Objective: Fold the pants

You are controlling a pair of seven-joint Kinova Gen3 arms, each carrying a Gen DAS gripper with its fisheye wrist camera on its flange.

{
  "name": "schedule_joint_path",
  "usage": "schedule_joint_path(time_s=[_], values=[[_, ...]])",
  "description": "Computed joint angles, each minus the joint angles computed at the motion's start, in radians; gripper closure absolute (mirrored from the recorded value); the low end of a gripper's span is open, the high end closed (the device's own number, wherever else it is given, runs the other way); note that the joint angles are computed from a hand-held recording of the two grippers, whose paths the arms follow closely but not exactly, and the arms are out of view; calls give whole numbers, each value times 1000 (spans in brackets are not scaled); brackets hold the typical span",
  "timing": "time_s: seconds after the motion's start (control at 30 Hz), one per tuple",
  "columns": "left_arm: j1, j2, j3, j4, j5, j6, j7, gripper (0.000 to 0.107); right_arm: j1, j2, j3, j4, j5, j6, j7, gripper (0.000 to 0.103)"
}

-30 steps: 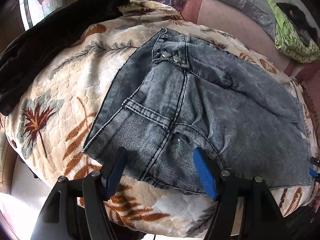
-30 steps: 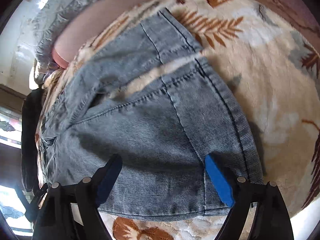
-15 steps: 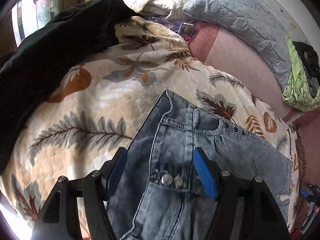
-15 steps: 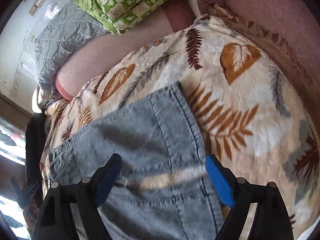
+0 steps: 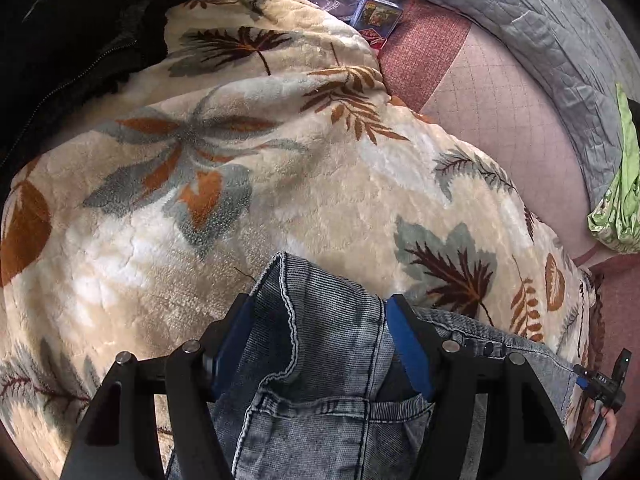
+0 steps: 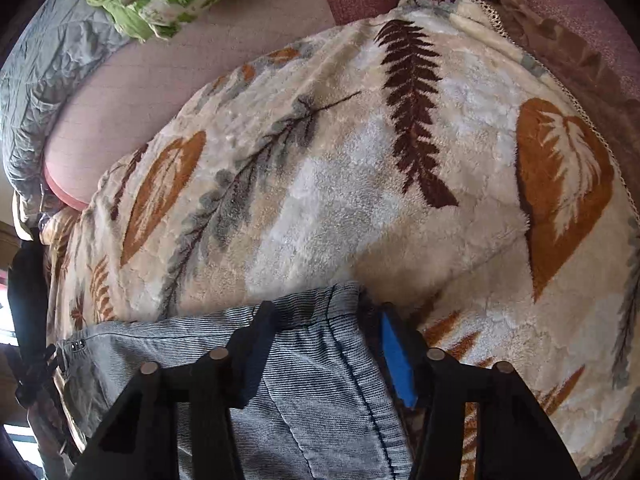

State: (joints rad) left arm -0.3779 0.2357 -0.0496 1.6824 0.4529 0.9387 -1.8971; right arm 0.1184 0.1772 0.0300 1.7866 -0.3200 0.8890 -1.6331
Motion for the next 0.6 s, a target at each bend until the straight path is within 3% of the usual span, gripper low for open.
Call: schedule_joint_path(time_s=[0.03,0.07,0.13,0.17,0.37,0.6], values=[[0,9,0,-6,2,1,4,39,-6,0,-1,4,11,-14,-2,54],[0,15,1,-9,2,-2,3,43,-20,-1,4,7,31,-22,-12,68],[5,26,3,-22,-14,-6,4,62,-21,-1,-3,9,42,-30,-10,72],[9,38,2,-36,-28,3,16,78,-28,-1,-6,7,54,-29,-12,75],[9,58,8,-55,-56,-3,49,102,-59,0,-11,-3,96,-33,-50,80],[-2,-34,12,6,-22,-65,-12,104,-68,-78,-12,34,99,-68,-54,84]])
